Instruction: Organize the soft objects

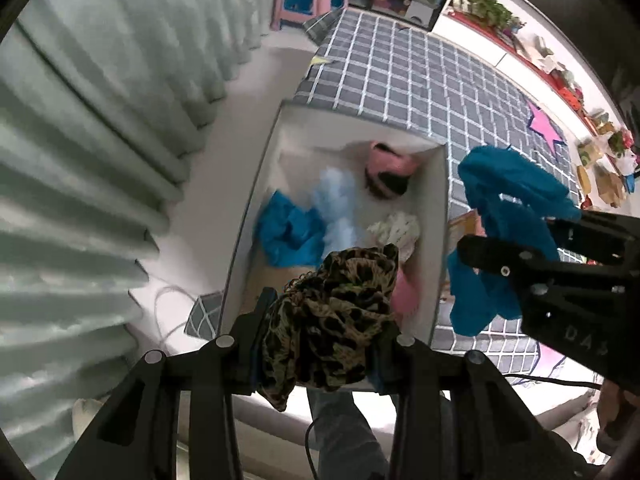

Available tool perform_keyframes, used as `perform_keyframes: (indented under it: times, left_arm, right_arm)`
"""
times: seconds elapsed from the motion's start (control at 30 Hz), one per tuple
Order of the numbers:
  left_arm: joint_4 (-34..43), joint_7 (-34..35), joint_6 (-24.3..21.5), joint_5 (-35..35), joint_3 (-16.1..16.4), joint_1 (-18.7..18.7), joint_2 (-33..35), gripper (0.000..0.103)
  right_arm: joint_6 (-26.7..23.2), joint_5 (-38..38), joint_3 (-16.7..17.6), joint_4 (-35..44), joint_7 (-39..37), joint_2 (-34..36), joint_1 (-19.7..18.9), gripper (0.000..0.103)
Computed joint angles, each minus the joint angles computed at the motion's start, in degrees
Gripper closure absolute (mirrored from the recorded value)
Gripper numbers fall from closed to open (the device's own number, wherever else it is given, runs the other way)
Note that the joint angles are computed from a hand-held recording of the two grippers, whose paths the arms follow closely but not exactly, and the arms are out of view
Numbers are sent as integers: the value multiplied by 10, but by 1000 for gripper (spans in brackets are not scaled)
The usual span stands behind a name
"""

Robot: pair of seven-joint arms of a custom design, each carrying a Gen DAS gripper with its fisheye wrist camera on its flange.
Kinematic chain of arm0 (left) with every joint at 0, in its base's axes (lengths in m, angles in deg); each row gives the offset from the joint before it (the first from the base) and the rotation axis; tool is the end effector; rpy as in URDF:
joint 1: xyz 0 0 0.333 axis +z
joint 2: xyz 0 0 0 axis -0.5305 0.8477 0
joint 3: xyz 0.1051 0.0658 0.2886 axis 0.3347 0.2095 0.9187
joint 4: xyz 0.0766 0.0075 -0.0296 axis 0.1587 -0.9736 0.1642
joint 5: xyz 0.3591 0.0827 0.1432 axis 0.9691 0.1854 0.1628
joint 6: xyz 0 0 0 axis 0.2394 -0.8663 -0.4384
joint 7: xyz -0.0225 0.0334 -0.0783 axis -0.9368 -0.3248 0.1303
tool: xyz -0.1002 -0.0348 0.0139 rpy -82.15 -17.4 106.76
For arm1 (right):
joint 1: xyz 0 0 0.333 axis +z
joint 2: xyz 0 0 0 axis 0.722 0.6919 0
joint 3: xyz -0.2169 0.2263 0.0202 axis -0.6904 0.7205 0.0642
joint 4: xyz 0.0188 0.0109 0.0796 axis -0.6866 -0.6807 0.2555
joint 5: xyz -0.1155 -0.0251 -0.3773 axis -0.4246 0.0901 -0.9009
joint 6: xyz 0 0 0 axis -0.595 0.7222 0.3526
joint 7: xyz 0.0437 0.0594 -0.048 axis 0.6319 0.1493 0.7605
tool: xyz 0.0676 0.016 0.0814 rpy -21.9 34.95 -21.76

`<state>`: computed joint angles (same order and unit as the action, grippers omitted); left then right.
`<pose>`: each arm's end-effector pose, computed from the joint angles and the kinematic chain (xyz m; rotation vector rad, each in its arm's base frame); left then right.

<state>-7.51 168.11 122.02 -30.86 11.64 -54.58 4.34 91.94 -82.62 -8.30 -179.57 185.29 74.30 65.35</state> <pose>0.6062 -0.3742 0.5407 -1.5104 2.6745 -0.2418 0.4658 0.2392 0.6284 -1.8171 2.1747 0.0226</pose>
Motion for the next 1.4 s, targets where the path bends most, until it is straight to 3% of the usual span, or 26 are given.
perform_keyframes:
  times: [0.47,0.53,0.57,0.6,0.63,0.67,0.83,0.97,1.0,1.03,1.13,1.4]
  left_arm:
    - [-57,-1,0,-15,-4,14,-21,59]
    - [-57,2,0,-20,-6,16,-20,49]
    - [-60,2,4,-22,-6,16,-21,43]
    - [-64,1,9,-20,-5,16,-24,29]
    - [-67,-2,12,-13,-3,13,-26,22]
    - [-70,-4,17,-1,-1,9,-28,22]
    - [-48,-4,-8,21,1,0,-13,22]
    - [-67,-13,12,16,2,4,-24,22]
    - [-62,-17,7,17,3,4,-20,22]
    - [-50,-18,-7,12,2,5,-12,22]
    - [-33,-23,-32,-7,1,11,3,22]
    - [-41,-37,-24,2,3,9,-2,22]
  right_arm:
    - [-14,3,3,22,-9,35,10,70]
    - [-11,5,2,23,-11,36,10,70]
    - [-10,6,2,23,-12,36,10,66]
    - [-9,7,1,23,-13,35,10,57]
    - [-8,7,1,23,-14,35,10,30]
    - [-5,6,0,21,-13,32,9,13]
    - [-2,-7,1,16,-7,19,5,12]
    - [-2,-17,1,7,3,5,2,12]
    - [0,-20,2,4,4,1,1,11]
    - [-1,-23,2,2,7,-2,0,0]
    - [9,-32,5,-10,15,-14,-1,0]
    - [-9,-37,5,-1,18,-5,-1,0]
